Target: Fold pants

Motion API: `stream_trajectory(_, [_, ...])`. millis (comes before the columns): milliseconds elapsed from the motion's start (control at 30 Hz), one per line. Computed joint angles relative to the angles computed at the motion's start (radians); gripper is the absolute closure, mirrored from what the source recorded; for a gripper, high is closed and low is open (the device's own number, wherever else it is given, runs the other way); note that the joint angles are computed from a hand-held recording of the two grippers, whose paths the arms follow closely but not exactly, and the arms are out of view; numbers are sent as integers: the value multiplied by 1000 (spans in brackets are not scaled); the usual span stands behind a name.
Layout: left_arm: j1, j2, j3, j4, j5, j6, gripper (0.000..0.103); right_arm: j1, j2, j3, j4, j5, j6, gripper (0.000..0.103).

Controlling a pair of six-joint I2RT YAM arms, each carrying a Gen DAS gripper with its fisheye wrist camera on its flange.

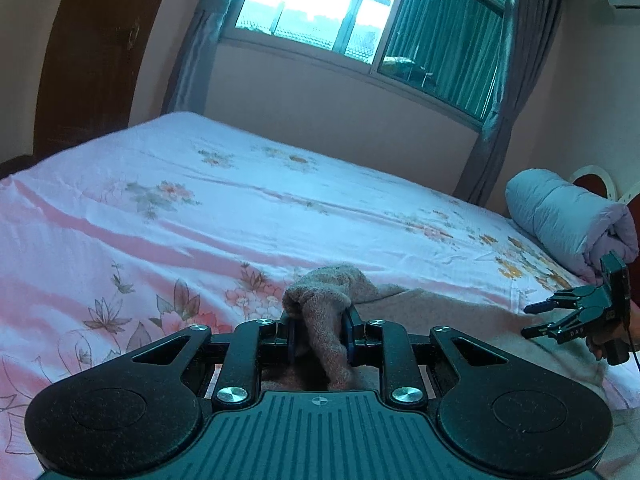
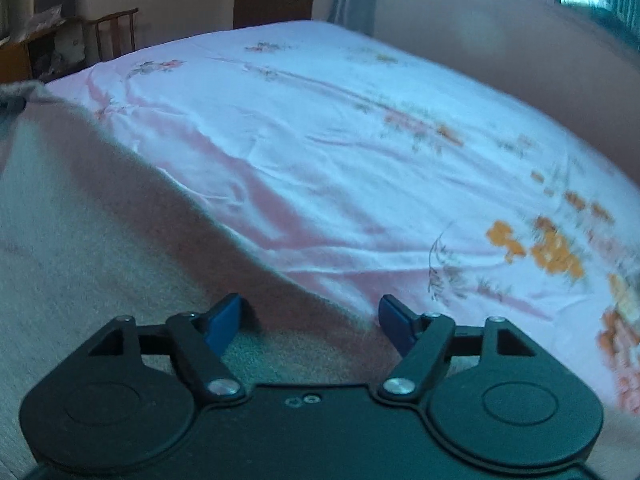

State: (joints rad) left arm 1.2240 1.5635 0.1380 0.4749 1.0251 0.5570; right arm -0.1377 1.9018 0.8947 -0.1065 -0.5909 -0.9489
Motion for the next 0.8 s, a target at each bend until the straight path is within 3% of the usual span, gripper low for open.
stream_trajectory(33, [-6, 10, 4, 4, -8, 1, 81, -1, 5, 6, -12, 2, 2, 37])
stream_trajectory(67, [-14, 19, 8, 6, -17, 1, 81, 0, 7, 5, -18, 5, 2, 45])
stream_trajectory(100, [-21, 25, 10, 8, -27, 1, 81, 1, 10, 12, -40, 4, 1, 65])
stream_trajectory(167, [-31, 44, 18, 10, -38, -1, 81, 6, -5, -9, -9, 13, 13, 96])
stream_trajectory(200, [-38, 52, 20, 15, -47, -7, 81, 10, -24, -32, 18, 29, 11, 101])
stream_trajectory(400, [-48, 18, 52, -72, -36, 35, 81, -41, -200, -140, 51, -11, -8, 103])
stream_trajectory(533, [20, -72, 104, -331, 62, 196, 81, -133, -396, -179, -83, -86, -70, 103])
stream_trajectory(600, [72, -95, 145, -517, 116, 343, 81, -198, -512, -198, -190, -137, -129, 103])
stream_trajectory(667, [156, -74, 217, -806, 175, 607, 81, -275, -630, -222, -310, -187, -221, 103])
stream_trajectory(733, [262, 49, 333, -1197, 202, 1011, 81, -377, -749, -245, -462, -242, -351, 103])
stream_trajectory(800, [373, 177, 414, -1515, 154, 1417, 81, -531, -831, -247, -682, -311, -562, 103])
